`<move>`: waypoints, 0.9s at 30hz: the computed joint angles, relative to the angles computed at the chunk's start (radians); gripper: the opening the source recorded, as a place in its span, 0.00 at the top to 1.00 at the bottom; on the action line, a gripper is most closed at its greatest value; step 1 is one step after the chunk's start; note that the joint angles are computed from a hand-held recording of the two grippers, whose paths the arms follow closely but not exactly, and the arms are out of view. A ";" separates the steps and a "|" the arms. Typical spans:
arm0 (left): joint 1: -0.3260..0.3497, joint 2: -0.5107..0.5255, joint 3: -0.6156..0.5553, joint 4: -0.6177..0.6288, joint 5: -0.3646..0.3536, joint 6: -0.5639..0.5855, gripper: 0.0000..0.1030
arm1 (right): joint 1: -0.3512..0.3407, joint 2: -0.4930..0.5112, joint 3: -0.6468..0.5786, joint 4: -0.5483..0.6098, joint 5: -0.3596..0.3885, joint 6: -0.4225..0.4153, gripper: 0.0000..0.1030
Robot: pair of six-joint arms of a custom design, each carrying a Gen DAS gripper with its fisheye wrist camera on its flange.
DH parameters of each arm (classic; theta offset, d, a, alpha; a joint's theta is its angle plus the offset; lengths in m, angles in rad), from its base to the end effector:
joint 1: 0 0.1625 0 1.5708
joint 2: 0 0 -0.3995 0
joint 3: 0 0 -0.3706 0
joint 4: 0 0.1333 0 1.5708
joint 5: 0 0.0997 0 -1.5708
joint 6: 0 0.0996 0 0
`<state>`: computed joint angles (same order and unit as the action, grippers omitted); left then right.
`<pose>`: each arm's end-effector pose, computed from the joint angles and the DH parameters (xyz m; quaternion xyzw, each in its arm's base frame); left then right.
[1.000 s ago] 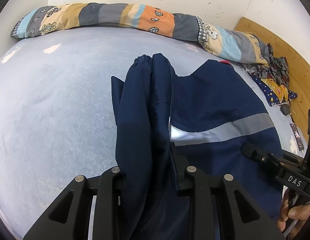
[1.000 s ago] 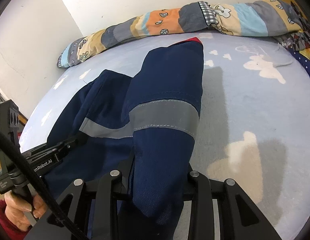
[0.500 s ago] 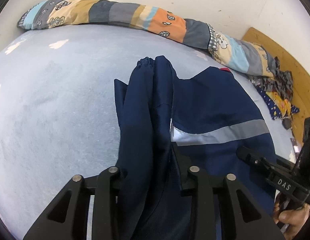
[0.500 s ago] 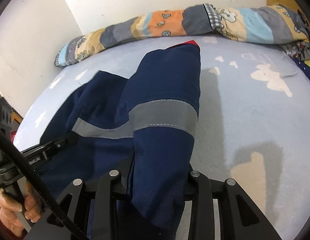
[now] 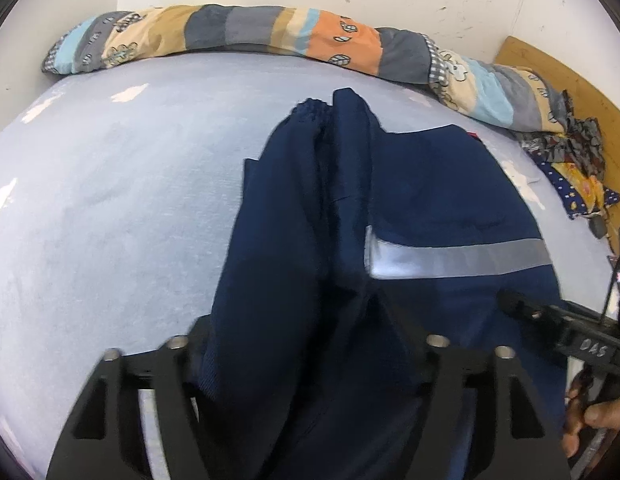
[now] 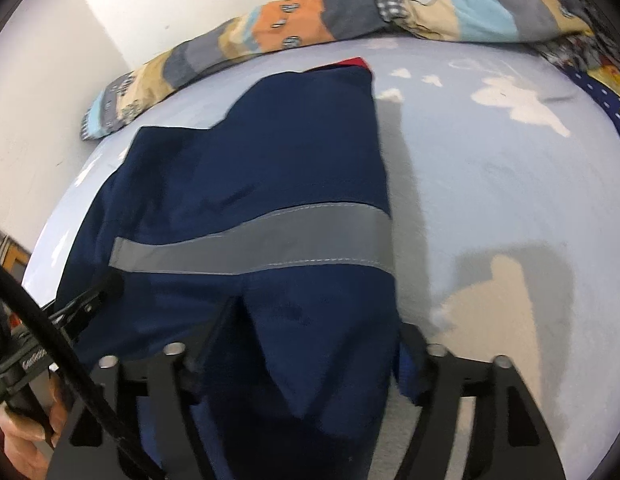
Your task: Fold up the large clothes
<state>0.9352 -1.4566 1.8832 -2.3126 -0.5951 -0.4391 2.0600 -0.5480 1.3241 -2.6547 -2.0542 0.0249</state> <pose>-0.1202 -0.5264 0.3839 0.0124 0.8754 -0.3560 0.3267 0.4185 -0.6010 0.0572 0.1850 -0.9422 0.2041 0.1909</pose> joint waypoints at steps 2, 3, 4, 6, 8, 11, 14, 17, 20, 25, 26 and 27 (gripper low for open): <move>0.000 -0.007 0.007 -0.005 0.000 0.001 0.27 | -0.001 -0.011 0.002 0.018 0.012 0.026 0.26; 0.001 -0.010 0.007 0.001 0.000 -0.002 0.26 | 0.003 -0.015 0.003 0.019 0.000 0.031 0.26; 0.000 -0.014 0.010 0.005 0.002 -0.006 0.26 | 0.008 -0.017 0.003 0.018 -0.010 0.031 0.26; -0.005 -0.022 0.016 0.009 0.013 -0.011 0.26 | 0.021 -0.024 0.004 0.011 -0.037 0.025 0.26; -0.020 -0.030 0.022 0.028 0.047 -0.022 0.26 | 0.039 -0.035 0.011 -0.018 -0.063 0.010 0.26; -0.057 -0.045 0.043 0.023 0.124 -0.006 0.26 | 0.072 -0.052 0.027 -0.074 -0.092 -0.046 0.26; -0.092 -0.061 0.058 0.002 0.170 0.028 0.26 | 0.097 -0.083 0.058 -0.114 -0.059 -0.084 0.26; -0.145 -0.091 0.087 -0.005 0.208 0.062 0.26 | 0.116 -0.115 0.107 -0.147 -0.031 -0.096 0.32; -0.195 -0.119 0.117 0.037 0.222 0.055 0.26 | 0.133 -0.140 0.152 -0.107 -0.027 -0.087 0.53; -0.240 -0.167 0.185 0.182 0.126 -0.055 0.26 | 0.150 -0.178 0.242 -0.062 -0.035 -0.056 0.63; -0.246 -0.168 0.197 0.201 0.117 -0.067 0.26 | 0.153 -0.182 0.259 -0.062 -0.039 -0.052 0.63; -0.243 -0.163 0.204 0.243 0.096 -0.088 0.26 | 0.156 -0.180 0.270 -0.043 -0.060 -0.035 0.63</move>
<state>0.6924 -1.6198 2.0868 -2.0695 -0.4995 -0.5274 2.2164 -0.7276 1.5937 -2.6978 -2.1140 -0.0099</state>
